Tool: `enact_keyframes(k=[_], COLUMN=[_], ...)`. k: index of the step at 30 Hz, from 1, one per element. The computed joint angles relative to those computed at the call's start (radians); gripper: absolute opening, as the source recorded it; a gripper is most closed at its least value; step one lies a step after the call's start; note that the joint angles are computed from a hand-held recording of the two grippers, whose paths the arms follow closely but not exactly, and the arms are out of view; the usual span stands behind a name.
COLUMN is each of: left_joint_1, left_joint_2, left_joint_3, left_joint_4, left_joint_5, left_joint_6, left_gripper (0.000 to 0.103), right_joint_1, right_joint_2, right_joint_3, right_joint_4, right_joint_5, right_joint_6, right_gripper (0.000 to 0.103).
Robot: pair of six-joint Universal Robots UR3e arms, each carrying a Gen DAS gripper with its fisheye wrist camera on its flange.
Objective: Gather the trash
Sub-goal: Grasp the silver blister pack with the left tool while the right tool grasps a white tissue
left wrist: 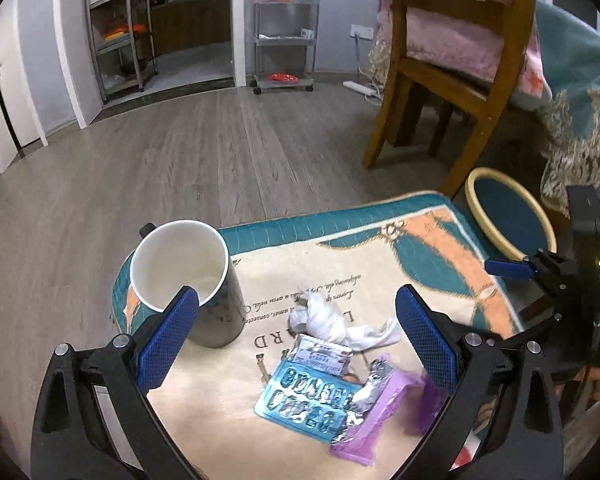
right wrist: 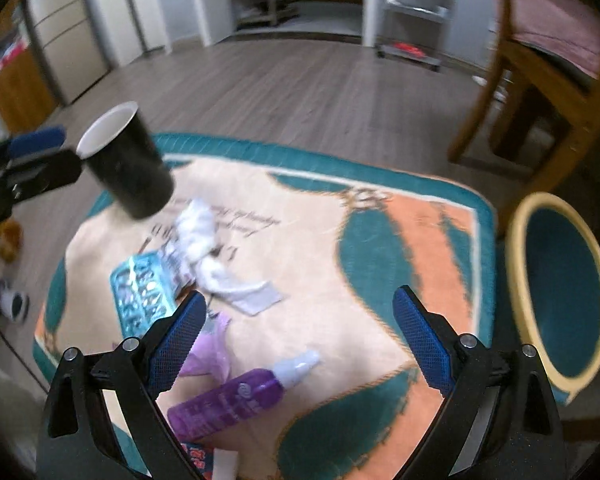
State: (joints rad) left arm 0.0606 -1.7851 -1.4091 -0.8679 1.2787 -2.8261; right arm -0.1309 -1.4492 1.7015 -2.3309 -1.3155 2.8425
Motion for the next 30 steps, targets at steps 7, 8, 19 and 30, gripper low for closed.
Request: enact_keyframes(k=[7, 8, 19, 30], left_joint_1=[0.023, 0.027, 0.03, -0.049], left_joint_2=[-0.03, -0.033, -0.058, -0.098], left_joint_3=[0.027, 0.032, 0.057, 0.046], left_joint_4=[-0.032, -0.036, -0.056, -0.066], left_joint_5=[-0.04, -0.05, -0.085, -0.041], left_joint_6=[0.016, 0.012, 0.027, 0.062], left_gripper=[0.097, 0.097, 0.097, 0.097], right_joint_1=[0.046, 0.055, 0.125, -0.035], right_joint_2=[0.091, 0.104, 0.234, 0.155], right_joint_3=[-0.035, -0.037, -0.122, -0.097], right_joint_4=[-0.001, -0.011, 0.001, 0.041], right_joint_5=[0.021, 0.023, -0.024, 0.028], right_joint_6=[-0.05, -0.052, -0.06, 0.059], right_gripper=[0.083, 0.083, 0.03, 0.008])
